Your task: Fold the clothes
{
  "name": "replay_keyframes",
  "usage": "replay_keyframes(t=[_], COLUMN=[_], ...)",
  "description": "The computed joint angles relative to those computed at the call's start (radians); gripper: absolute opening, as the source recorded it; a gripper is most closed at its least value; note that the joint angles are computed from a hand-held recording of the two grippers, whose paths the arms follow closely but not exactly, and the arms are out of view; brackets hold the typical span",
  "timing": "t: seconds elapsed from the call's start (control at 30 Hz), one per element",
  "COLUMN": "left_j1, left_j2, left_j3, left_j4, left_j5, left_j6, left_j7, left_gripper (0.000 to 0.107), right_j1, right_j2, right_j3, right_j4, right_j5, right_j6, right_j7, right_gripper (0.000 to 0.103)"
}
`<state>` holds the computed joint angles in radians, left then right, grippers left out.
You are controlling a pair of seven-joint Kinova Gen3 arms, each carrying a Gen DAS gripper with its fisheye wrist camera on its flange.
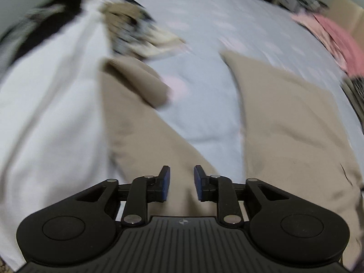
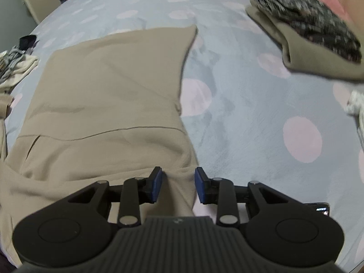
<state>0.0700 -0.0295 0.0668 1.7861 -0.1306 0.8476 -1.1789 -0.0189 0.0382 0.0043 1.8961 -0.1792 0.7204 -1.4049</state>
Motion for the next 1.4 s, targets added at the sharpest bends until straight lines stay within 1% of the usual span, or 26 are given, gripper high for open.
replay_keyframes(t=[0.1, 0.2, 0.27, 0.4, 0.47, 0.53, 0.6, 0.63, 0.67, 0.73, 0.83, 0.9, 0.97, 1.07, 1.2, 1.23, 1.33, 1.4], left_j1=[-0.004, 0.006, 0.006, 0.012, 0.033, 0.062, 0.077, 0.078, 0.08, 0.092, 0.093, 0.089, 0.086, 0.085, 0.072, 0.071, 0.096, 0.119], left_j2=[0.013, 0.052, 0.079, 0.127, 0.154, 0.183, 0.19, 0.179, 0.163, 0.127, 0.053, -0.005, -0.064, -0.126, -0.173, -0.183, -0.193, -0.168], left_j3=[0.005, 0.007, -0.007, -0.032, -0.041, -0.053, -0.064, -0.066, -0.066, -0.059, -0.027, -0.003, 0.024, 0.087, 0.192, 0.214, 0.235, 0.248], left_j4=[-0.024, -0.073, -0.102, -0.134, -0.138, -0.146, -0.146, -0.134, -0.119, -0.091, -0.058, -0.034, -0.015, 0.013, 0.065, 0.082, 0.124, 0.131], left_j5=[-0.102, -0.209, -0.238, -0.282, -0.339, -0.401, -0.421, -0.418, -0.418, -0.442, -0.426, -0.395, -0.329, -0.3, -0.339, -0.345, -0.292, -0.256], left_j6=[-0.002, 0.014, 0.014, -0.008, -0.016, -0.001, -0.002, -0.023, -0.043, -0.075, -0.106, -0.125, -0.139, -0.151, -0.191, -0.206, -0.23, -0.202], left_j7=[0.072, 0.103, 0.114, 0.154, 0.187, 0.236, 0.276, 0.291, 0.301, 0.337, 0.333, 0.321, 0.288, 0.281, 0.324, 0.338, 0.32, 0.288], left_gripper=[0.027, 0.028, 0.029, 0.029, 0.029, 0.029, 0.013, 0.003, 0.001, 0.001, 0.0, 0.0, 0.0, 0.0, 0.0, 0.0, 0.0, 0.0], right_j1=[-0.011, -0.022, -0.032, -0.039, -0.044, -0.052, -0.061, -0.065, -0.072, -0.089, -0.128, -0.156, -0.173, -0.186, -0.185, -0.185, -0.184, -0.181], right_j2=[-0.02, -0.023, -0.023, -0.012, -0.01, -0.008, -0.004, -0.002, 0.0, 0.0, -0.024, -0.046, -0.065, -0.095, -0.137, -0.148, -0.176, -0.191], right_j3=[-0.009, -0.013, -0.017, -0.017, -0.021, -0.026, -0.031, -0.033, -0.036, -0.046, -0.069, -0.087, -0.096, -0.098, -0.092, -0.086, -0.063, -0.064], right_j4=[0.013, 0.016, 0.018, 0.003, -0.003, -0.006, -0.009, -0.008, -0.008, 0.0, 0.033, 0.056, 0.075, 0.1, 0.124, 0.129, 0.142, 0.151], right_j5=[-0.001, -0.002, 0.023, 0.027, 0.033, 0.043, 0.053, 0.058, 0.068, 0.103, 0.191, 0.255, 0.282, 0.276, 0.244, 0.219, 0.13, 0.099], right_j6=[0.003, 0.01, 0.002, 0.009, 0.01, 0.009, 0.005, 0.005, 0.009, 0.013, 0.011, 0.02, 0.036, 0.047, 0.056, 0.057, 0.063, 0.065], right_j7=[0.019, 0.041, 0.024, 0.01, 0.005, 0.001, -0.005, -0.008, -0.015, -0.036, -0.075, -0.102, -0.101, -0.08, -0.07, -0.059, -0.016, -0.018], right_gripper=[0.036, 0.037, 0.037, 0.037, 0.038, 0.039, 0.041, 0.041, 0.041, 0.041, 0.041, 0.041, 0.041, 0.042, 0.042, 0.043, 0.045, 0.045])
